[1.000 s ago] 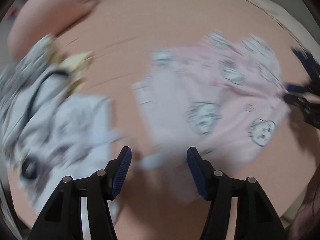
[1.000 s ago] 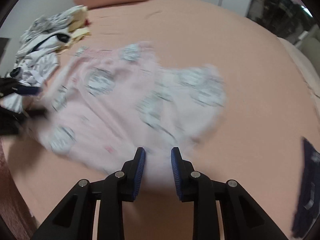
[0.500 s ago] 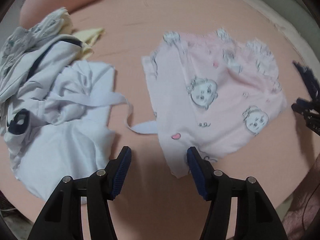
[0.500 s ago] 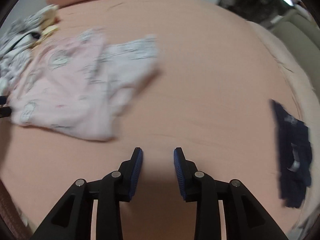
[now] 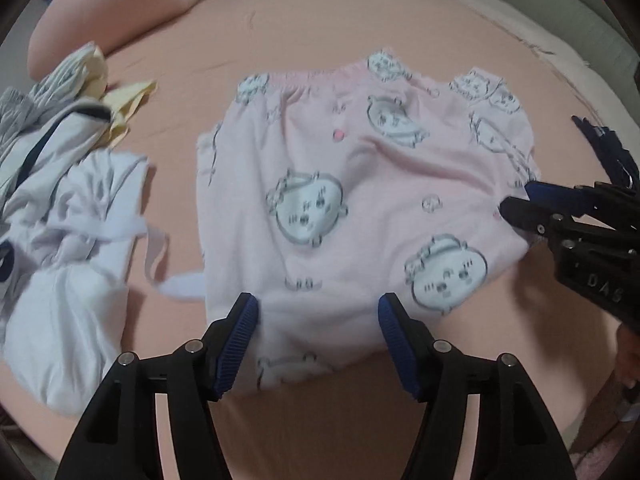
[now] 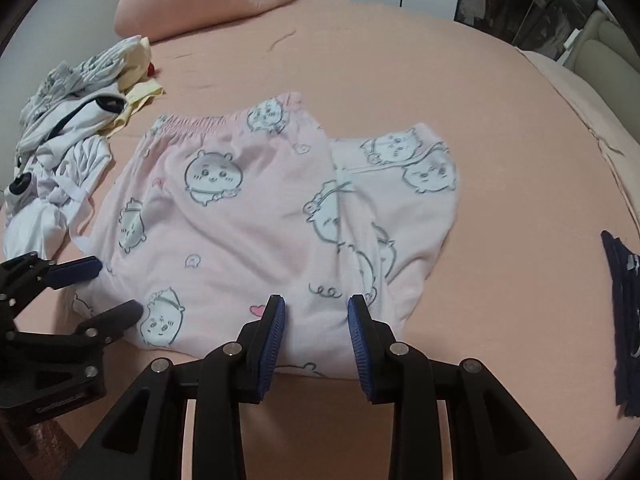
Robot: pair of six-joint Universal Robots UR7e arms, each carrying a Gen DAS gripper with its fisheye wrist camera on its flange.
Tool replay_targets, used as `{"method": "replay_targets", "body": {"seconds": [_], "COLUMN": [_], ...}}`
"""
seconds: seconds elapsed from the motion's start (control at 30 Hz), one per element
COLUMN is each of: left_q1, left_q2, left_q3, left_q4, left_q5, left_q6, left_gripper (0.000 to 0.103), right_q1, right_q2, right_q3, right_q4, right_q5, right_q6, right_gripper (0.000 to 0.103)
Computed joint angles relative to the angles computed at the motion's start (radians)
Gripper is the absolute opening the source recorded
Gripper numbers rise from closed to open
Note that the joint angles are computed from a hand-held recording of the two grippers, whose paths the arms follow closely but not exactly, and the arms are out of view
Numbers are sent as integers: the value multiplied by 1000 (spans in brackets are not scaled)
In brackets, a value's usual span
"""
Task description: Fold clothes
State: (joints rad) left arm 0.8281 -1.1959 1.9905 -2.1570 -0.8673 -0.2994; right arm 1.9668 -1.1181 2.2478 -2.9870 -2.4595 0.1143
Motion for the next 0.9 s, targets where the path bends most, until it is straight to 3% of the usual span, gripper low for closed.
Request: {"method": "replay_targets", "body": {"seconds": [0.17, 0.3, 0.47, 0.53, 0.67, 0.8, 0.9], "left_q1": [14, 20, 57, 57, 63, 77, 87], "left_q2": [12, 24, 3, 1, 63, 100, 75], "left_q3": [-50, -81, -122, -127, -149, -130, -106], "left_q4": [130, 214, 277, 219, 88, -11, -29], "left_q5": [-40, -44, -106, -88, -51, -31, -35], "left_q6": [-16, -6, 5, 46, 111, 124, 149], "left_gripper": [72, 77, 82, 82, 82, 84, 85], "right_q1": [19, -5, 12, 26, 28, 13, -5], "right_q2": [-5, -37, -85, -93, -74, 16, -6], "right_q3": [-6, 7, 24, 22, 6, -56, -25], "right_q4": [11, 114, 153, 174, 63, 107, 124], "right_q5": [-14, -8, -21, -47, 30, 43, 44], "right_q6": [13, 67, 27, 26, 6, 67, 87], "right_gripper": [30, 30, 30, 30, 30, 30, 30]}}
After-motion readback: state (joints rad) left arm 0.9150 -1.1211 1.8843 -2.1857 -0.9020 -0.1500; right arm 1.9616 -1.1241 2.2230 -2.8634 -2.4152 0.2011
